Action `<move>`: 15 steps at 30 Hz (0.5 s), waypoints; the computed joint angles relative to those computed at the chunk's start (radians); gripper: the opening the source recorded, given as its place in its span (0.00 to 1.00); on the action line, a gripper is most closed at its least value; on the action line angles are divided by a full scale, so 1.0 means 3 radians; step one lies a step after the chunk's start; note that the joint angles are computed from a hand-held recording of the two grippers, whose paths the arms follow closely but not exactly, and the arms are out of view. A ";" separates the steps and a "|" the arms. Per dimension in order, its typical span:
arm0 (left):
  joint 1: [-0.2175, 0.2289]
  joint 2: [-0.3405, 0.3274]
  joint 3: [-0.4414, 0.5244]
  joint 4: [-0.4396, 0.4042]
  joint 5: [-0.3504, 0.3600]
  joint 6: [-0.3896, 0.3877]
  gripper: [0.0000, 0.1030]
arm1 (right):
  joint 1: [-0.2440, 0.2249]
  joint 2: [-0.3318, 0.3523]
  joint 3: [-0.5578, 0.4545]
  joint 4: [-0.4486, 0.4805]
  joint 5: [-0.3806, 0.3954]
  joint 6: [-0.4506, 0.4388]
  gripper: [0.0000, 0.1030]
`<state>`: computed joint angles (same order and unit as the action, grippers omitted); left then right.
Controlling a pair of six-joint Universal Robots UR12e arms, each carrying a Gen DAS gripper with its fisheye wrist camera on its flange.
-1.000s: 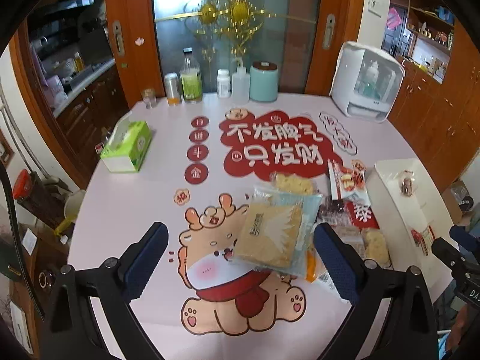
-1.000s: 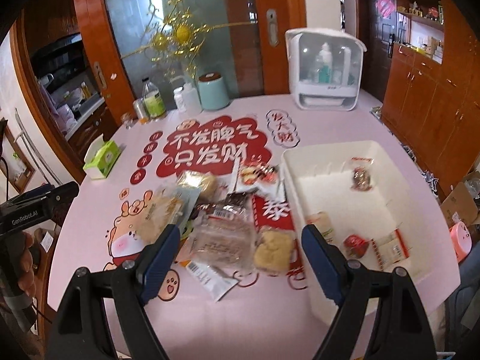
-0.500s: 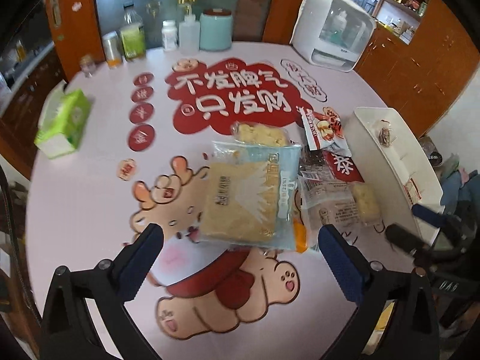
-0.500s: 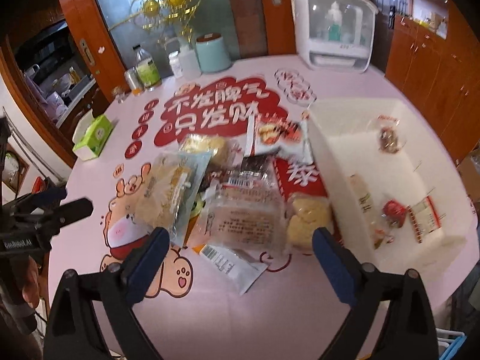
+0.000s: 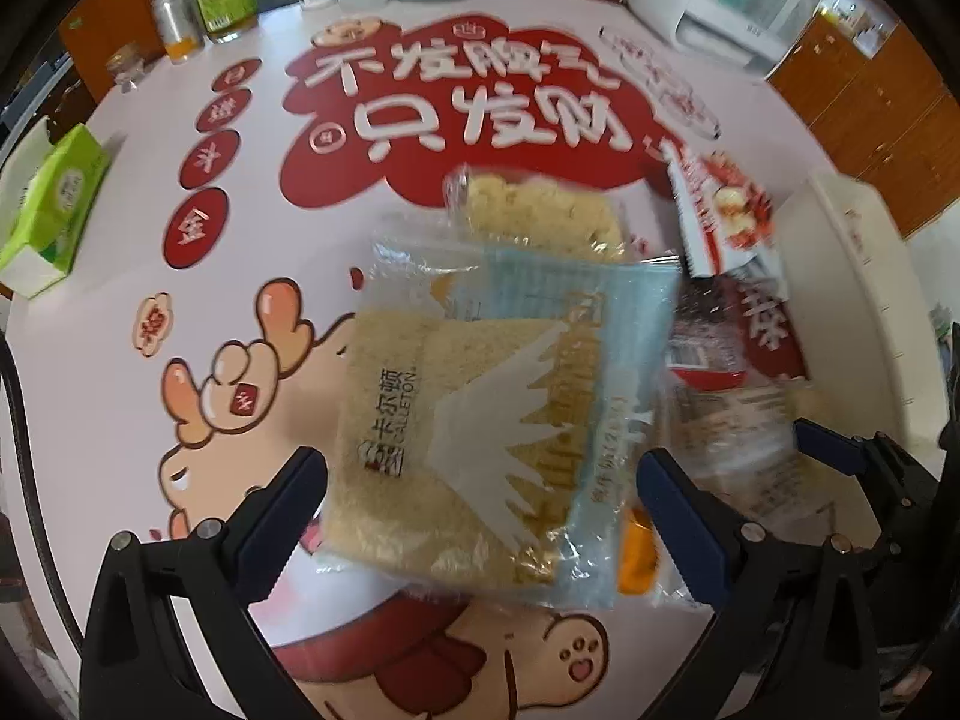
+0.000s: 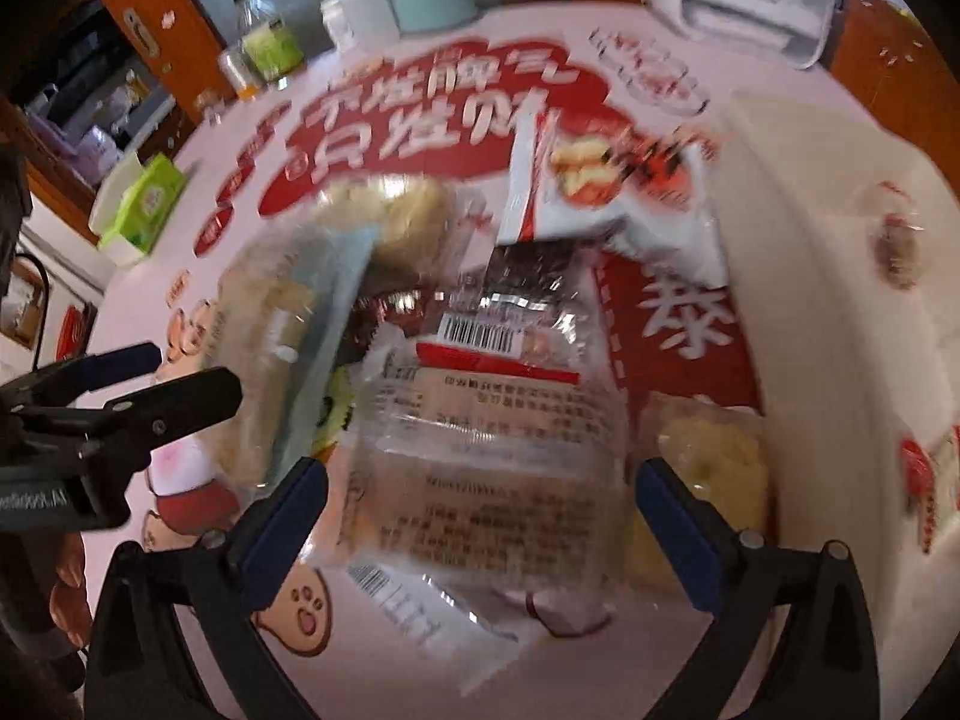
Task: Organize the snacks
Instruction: 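Grasp the Calleton bread bag with the left tool while the right tool grasps a clear bag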
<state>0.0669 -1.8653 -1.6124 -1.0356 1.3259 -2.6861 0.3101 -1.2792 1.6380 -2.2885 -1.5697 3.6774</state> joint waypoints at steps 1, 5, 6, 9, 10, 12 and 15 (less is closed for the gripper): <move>-0.0011 -0.0023 0.0009 0.0004 0.0035 -0.0017 1.00 | -0.0009 0.0019 -0.0008 0.0027 0.0041 -0.0010 1.00; -0.0036 -0.0107 0.0044 0.0035 0.0157 -0.0077 1.00 | 0.0003 0.0059 -0.0031 0.0006 -0.0023 -0.0101 1.00; -0.0030 -0.0126 0.0064 0.0003 0.0133 -0.0086 1.00 | 0.0002 0.0070 -0.0037 0.0001 -0.0032 -0.0115 1.00; -0.0019 -0.0173 0.0113 -0.0064 0.0101 -0.0121 1.00 | -0.0020 0.0099 -0.0063 0.0055 0.0008 -0.0109 1.00; -0.0016 -0.0192 0.0134 -0.0104 0.0094 -0.0125 1.00 | -0.0033 0.0106 -0.0067 0.0086 0.0041 -0.0109 1.00; 0.0000 -0.0239 0.0186 -0.0217 0.0041 -0.0130 1.00 | -0.0041 0.0114 -0.0064 0.0091 0.0070 -0.0123 1.00; 0.0014 -0.0272 0.0226 -0.0293 -0.0007 -0.0110 1.00 | -0.0019 0.0132 -0.0103 0.0172 -0.0003 -0.0125 1.00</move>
<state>0.0710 -1.9468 -1.5447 -1.1234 1.3237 -2.7190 0.3045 -1.2396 1.6071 -2.2369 -1.5705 3.6399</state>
